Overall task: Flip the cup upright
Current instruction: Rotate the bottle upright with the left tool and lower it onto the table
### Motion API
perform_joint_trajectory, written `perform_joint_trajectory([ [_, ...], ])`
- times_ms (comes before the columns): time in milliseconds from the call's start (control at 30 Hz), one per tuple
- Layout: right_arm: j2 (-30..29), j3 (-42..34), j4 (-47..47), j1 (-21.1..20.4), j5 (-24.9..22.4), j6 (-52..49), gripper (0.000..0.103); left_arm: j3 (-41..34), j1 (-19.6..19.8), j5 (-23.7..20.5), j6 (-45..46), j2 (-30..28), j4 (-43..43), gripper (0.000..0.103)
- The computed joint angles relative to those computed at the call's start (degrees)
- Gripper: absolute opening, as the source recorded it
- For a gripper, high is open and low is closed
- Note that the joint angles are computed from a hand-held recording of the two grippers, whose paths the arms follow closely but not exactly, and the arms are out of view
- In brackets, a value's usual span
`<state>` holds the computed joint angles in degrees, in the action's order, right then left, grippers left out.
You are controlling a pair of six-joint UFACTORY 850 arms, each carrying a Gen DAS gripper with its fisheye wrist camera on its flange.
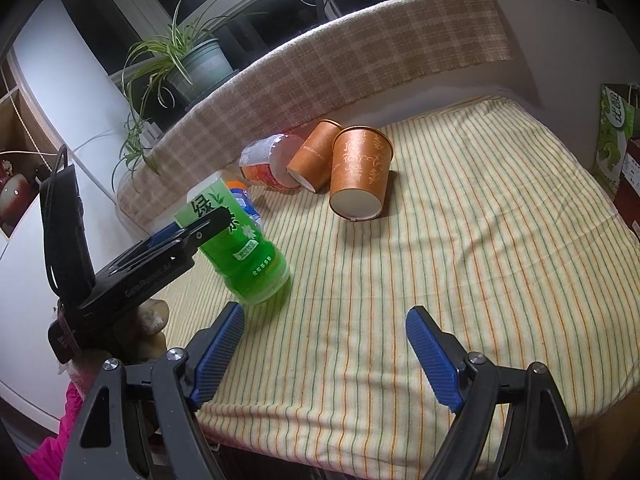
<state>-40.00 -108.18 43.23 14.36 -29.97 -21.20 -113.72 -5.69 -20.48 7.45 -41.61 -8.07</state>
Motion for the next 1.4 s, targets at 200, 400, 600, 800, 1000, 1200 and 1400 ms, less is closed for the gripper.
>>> perform_joint_trajectory([
  [200,-0.13,-0.28,-0.56,0.01,0.29,0.73,0.086,1.03,-0.39,0.30,1.27,0.65,-0.07,0.063],
  [400,-0.56,-0.92,-0.82,0.19,-0.12,0.98,0.086,0.04,0.54,-3.44,9.71,0.22,-10.57,0.063],
  [600,-0.50,-0.86,-1.72,0.37,0.45,1.77,0.086,-1.30,1.69,-8.14,14.19,-0.77,-18.93,0.063],
  [800,-0.33,-0.65,-1.73,0.38,0.70,1.73,0.086,-1.78,2.58,-10.93,16.16,-1.03,-23.15,0.064],
  [1000,-0.01,-0.34,-1.59,0.53,0.84,1.07,0.086,-0.73,3.08,-11.71,17.45,-0.40,-25.14,0.079],
  [1200,0.40,0.04,-1.61,0.80,1.52,0.60,0.086,0.97,3.34,-11.97,18.39,0.84,-25.21,0.085],
  [1400,1.41,1.08,-3.72,1.57,4.43,1.10,0.086,6.22,3.87,-8.85,20.44,4.57,-26.43,0.091],
])
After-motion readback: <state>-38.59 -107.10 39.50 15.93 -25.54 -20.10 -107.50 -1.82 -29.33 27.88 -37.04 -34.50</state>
